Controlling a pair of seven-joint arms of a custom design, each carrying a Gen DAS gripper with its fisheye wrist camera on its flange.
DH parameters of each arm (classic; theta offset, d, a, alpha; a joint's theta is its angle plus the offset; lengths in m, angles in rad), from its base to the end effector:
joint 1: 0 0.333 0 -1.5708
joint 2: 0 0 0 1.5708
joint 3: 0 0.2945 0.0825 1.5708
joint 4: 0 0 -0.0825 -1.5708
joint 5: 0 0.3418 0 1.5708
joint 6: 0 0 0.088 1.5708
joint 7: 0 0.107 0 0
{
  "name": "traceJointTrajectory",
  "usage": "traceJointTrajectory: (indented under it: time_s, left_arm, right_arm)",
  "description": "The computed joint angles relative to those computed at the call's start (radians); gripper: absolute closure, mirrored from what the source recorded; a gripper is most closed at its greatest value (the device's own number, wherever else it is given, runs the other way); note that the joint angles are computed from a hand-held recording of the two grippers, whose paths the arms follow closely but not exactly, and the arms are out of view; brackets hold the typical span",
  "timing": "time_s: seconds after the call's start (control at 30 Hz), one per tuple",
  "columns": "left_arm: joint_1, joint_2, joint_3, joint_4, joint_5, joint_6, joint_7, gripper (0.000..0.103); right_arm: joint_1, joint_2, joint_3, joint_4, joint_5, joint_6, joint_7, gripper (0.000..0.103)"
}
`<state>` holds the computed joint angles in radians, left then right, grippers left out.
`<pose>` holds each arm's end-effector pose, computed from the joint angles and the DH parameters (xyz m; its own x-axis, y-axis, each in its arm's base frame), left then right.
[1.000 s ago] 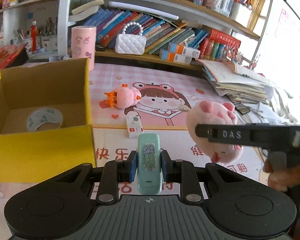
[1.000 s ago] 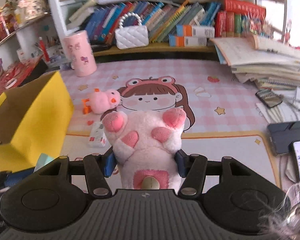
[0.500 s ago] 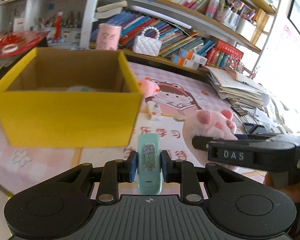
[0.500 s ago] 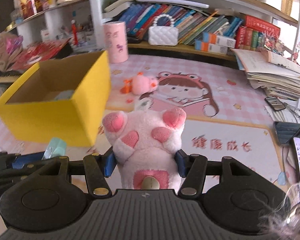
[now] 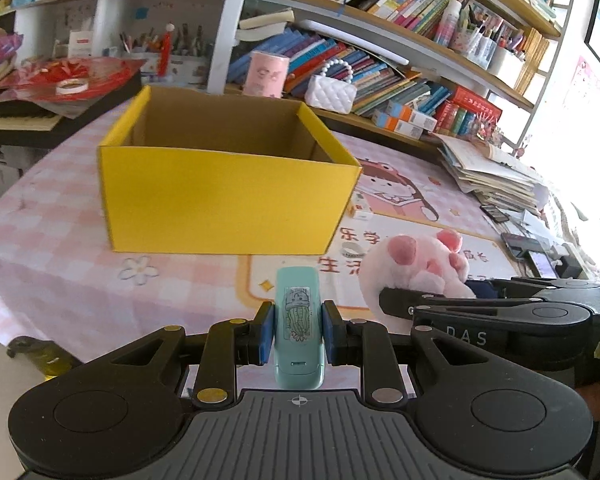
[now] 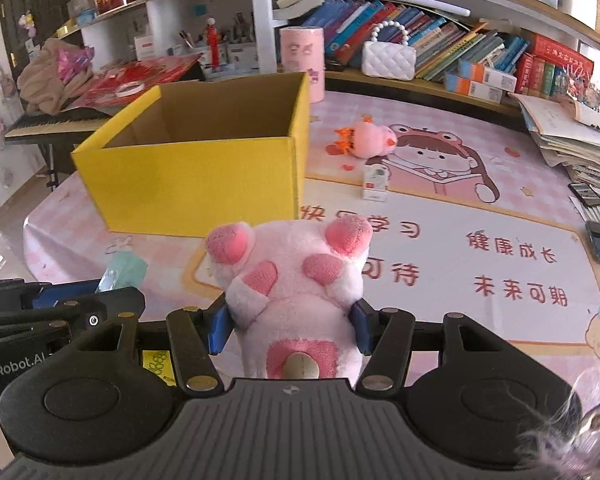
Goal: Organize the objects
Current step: 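Carry the mint-green object and plush pig over the yellow box with both tools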
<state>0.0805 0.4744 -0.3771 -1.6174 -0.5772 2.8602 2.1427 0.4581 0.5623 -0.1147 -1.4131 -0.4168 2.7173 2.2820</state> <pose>0.6658 -0.1242 0.4481 -0.3624 -0.8961 0.2563 -0.6719 0.0606 -0.7381 0.6555 0.2713 0.4582 0.0133 -0.9983 -0.0561 -0.6928 0.0313 -0.7204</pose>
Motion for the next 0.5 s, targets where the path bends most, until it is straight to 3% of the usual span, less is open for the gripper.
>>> traceJointTrajectory:
  time_s: [0.2,0.5]
  left_arm:
    - [0.05,-0.047,-0.03,-0.062,-0.072,0.026,0.085,0.08]
    - [0.069,-0.085,-0.034,-0.099,-0.185,0.032,0.191,0.08]
  right_arm:
    - [0.04,-0.002,-0.011,0.001,-0.031,0.007,0.05,0.048]
    - [0.075,-0.014,-0.02,-0.003,-0.081,0.007,0.089,0.048]
